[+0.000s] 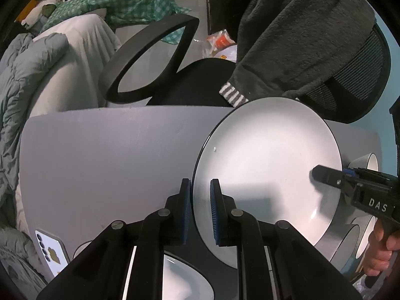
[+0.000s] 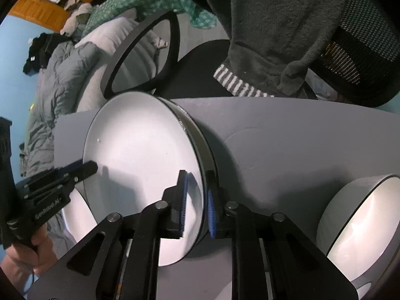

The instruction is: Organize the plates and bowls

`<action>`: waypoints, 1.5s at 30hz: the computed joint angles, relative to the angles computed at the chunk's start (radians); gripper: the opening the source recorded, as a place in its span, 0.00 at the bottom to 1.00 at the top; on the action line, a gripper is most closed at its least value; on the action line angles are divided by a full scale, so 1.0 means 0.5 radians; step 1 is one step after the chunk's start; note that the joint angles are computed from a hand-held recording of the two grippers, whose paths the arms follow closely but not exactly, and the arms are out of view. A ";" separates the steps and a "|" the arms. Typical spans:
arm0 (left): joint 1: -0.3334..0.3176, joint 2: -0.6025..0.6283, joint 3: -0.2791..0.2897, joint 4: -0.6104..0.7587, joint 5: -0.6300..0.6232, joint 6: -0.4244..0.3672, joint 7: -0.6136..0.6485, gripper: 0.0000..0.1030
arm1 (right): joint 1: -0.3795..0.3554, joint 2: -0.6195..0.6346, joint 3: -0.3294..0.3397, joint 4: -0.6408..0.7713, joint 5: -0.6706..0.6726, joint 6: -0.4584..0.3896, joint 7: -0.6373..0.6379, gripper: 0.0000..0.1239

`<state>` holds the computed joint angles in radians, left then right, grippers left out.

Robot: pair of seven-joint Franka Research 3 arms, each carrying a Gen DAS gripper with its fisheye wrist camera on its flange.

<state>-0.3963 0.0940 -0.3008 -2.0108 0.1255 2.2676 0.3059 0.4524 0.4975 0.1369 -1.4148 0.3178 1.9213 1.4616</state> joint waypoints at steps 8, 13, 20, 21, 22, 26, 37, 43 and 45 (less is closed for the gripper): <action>-0.027 0.023 -0.010 0.042 0.056 -0.027 -0.038 0.14 | 0.071 0.153 -0.024 0.308 -0.125 -0.297 0.118 0.29; -0.053 0.016 -0.020 0.063 0.098 -0.052 -0.052 0.14 | 0.094 0.178 -0.035 0.374 -0.162 -0.362 0.166 0.33; -0.088 -0.039 -0.037 0.045 0.157 -0.105 -0.081 0.15 | 0.120 0.129 -0.042 0.311 -0.221 -0.319 0.169 0.35; -0.090 -0.055 -0.039 0.033 0.157 -0.105 -0.083 0.16 | 0.124 0.107 -0.045 0.280 -0.233 -0.291 0.168 0.35; -0.091 -0.071 -0.040 0.019 0.155 -0.104 -0.090 0.17 | 0.126 0.086 -0.045 0.249 -0.239 -0.263 0.171 0.36; -0.092 -0.159 -0.046 -0.066 0.133 -0.086 -0.124 0.18 | 0.104 0.017 -0.033 0.148 -0.202 -0.164 0.177 0.45; -0.108 -0.479 -0.083 -0.291 0.149 -0.142 -0.178 0.32 | 0.154 -0.191 -0.024 -0.035 -0.341 0.002 0.123 0.51; -0.141 -0.751 -0.091 -0.526 0.079 -0.224 -0.139 0.41 | 0.156 -0.405 0.028 -0.259 -0.306 0.109 0.000 0.55; -0.154 -0.837 -0.085 -0.618 0.036 -0.237 -0.133 0.41 | 0.153 -0.462 0.045 -0.328 -0.267 0.125 -0.041 0.55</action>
<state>-0.4732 -0.3244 -0.3431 -2.3200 0.1434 2.1490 0.2396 0.5288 0.2668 0.1596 -1.5789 0.1844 1.9836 1.4409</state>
